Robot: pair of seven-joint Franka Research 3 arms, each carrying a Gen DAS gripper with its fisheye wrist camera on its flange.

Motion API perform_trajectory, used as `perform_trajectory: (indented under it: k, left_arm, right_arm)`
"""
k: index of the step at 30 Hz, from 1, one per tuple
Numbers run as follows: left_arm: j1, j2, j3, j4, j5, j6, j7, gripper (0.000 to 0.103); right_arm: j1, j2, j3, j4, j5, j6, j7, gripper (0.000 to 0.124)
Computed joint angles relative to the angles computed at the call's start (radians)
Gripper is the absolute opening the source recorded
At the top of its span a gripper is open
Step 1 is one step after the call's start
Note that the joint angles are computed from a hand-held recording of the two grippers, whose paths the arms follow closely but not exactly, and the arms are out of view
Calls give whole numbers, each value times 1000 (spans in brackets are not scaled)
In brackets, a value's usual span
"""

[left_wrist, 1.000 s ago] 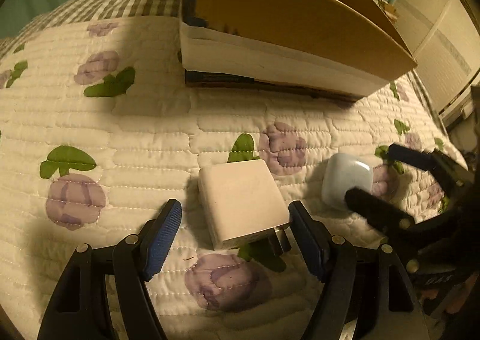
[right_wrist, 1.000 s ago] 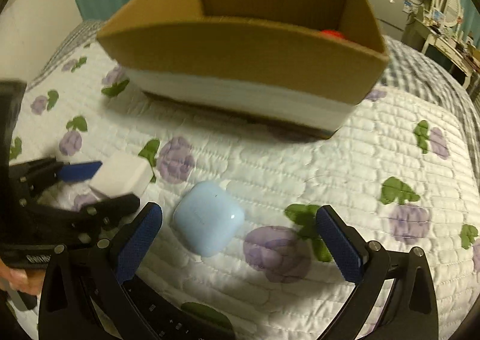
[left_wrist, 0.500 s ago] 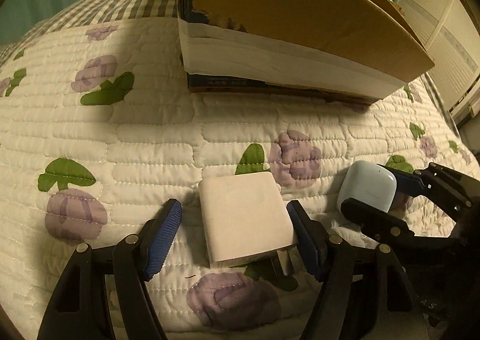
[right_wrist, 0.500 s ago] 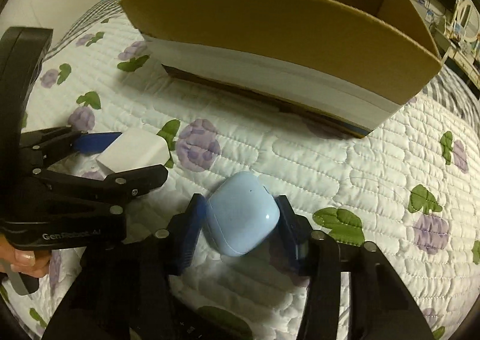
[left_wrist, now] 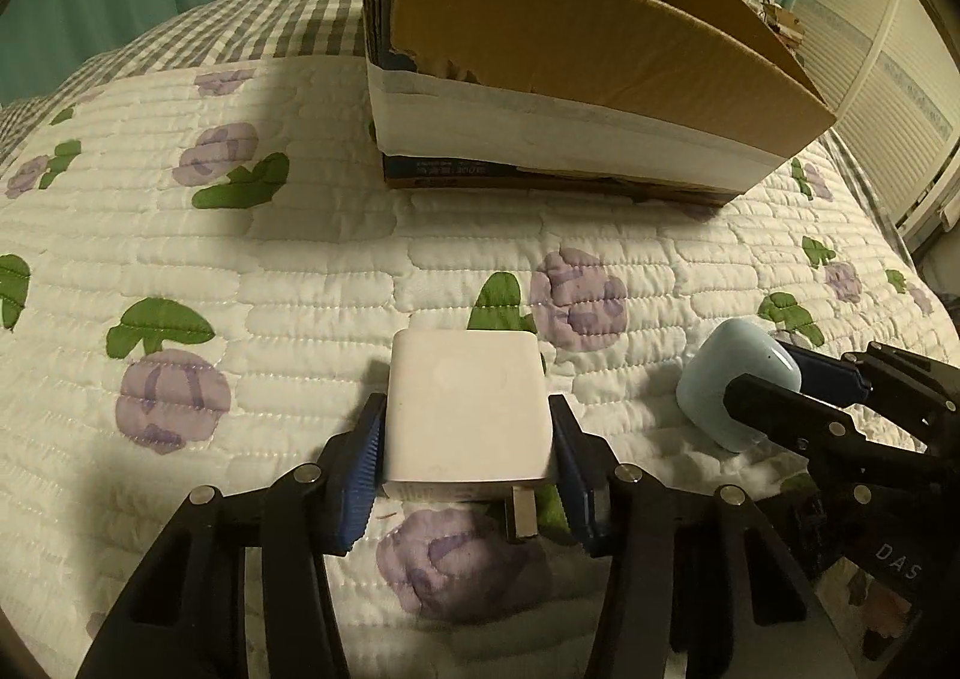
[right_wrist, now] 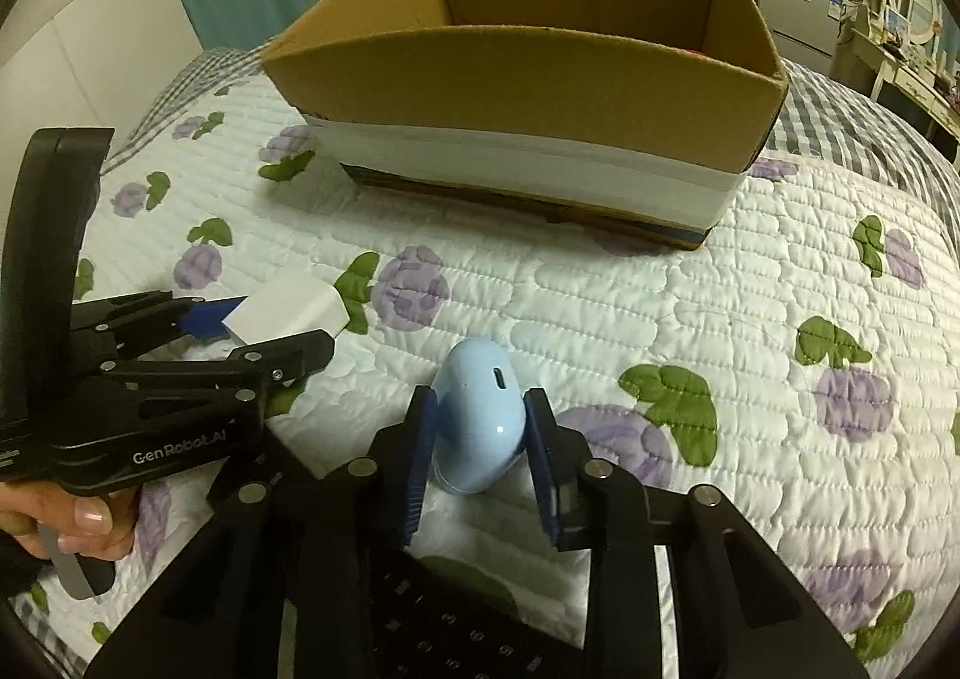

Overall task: Organize rigid objects
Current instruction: 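Grasp the white charger block with the left tool while the right tool grasps the blue earbud case, then lift the charger and earbud case and carry both over the cardboard box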

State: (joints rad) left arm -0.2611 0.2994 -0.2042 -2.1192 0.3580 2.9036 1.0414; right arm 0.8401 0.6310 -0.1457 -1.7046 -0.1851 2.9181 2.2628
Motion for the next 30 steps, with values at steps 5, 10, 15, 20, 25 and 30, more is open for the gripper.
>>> perform_trajectory:
  k: [5,10,15,20,25,30]
  left_arm:
    - [-2,-36,8,-37,16,9,-18,52]
    - [-1,-60,12,-64,30,17,-36,52]
    - [23,-69,6,-78,16,28,-18,52]
    - [16,-88,13,-84,37,37,-30,52]
    - [4,-114,21,-89,75,50,-58,52]
    - [-9,-153,32,-99,132,72,-101,52]
  right_arm:
    - [14,-5,1,-4,-9,-2,-6,27]
    - [-10,67,34,98,8,-40,-36,30]
    - [-7,80,34,121,13,-53,-57,28]
    - [29,41,-2,64,7,-8,-20,26]
    - [110,1,-96,10,-44,32,74,25]
    - [219,-40,-230,-39,-143,62,223,25]
